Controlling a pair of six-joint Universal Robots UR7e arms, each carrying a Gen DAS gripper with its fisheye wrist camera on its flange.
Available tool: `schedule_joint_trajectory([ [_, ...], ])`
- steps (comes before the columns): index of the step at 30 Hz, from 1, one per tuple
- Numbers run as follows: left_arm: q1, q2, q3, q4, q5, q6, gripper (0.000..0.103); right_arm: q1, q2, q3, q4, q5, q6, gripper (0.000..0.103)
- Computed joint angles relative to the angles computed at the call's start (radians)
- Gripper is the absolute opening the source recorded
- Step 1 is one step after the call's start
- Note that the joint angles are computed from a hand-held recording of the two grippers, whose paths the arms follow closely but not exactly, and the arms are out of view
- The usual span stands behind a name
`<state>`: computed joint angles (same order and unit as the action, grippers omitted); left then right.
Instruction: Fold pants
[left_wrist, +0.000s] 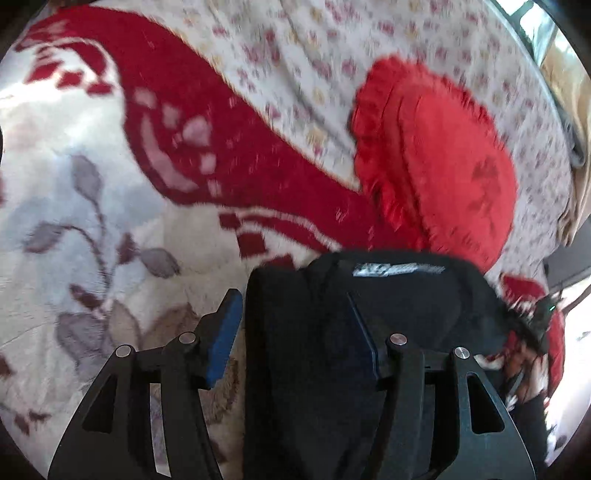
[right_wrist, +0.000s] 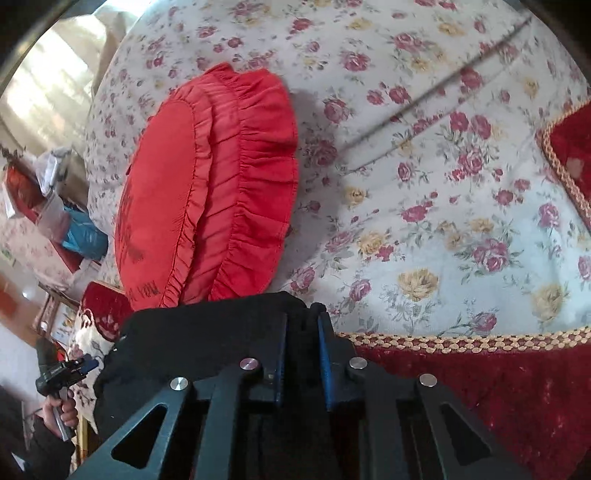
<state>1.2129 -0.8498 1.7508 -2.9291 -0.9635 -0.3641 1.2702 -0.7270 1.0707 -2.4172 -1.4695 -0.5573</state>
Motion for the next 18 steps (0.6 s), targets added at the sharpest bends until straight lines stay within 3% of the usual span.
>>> schedule_joint_trajectory([
  [3,0.034,0.021,-0.012,-0.015,-0.051,-0.018,0.056,0.001,0.003,0.002,-0.012,-0.01,-0.003,0.015],
  [6,0.055,0.027,-0.004,-0.107,-0.103,-0.001,0.057,0.0,0.004,0.001,-0.015,-0.008,-0.004,0.015],
  [7,0.06,0.027,-0.007,-0.114,-0.12,-0.002,0.054,0.0,0.004,0.001,-0.015,-0.009,-0.003,0.015],
  [8,0.058,0.025,-0.006,-0.117,-0.127,0.007,0.043,-0.001,0.001,0.004,-0.017,-0.006,-0.004,0.015],
  [9,0.046,0.024,-0.007,-0.102,-0.105,0.028,0.017,-0.001,-0.001,0.009,-0.028,-0.006,-0.004,0.015],
  [11,0.028,0.023,-0.003,-0.107,-0.079,0.053,0.008,0.0,-0.012,0.028,-0.057,0.002,-0.011,0.014],
  [18,-0.105,-0.01,0.102,-0.294,0.102,0.234,0.006,0.017,-0.095,0.139,-0.156,0.007,-0.123,0.011],
])
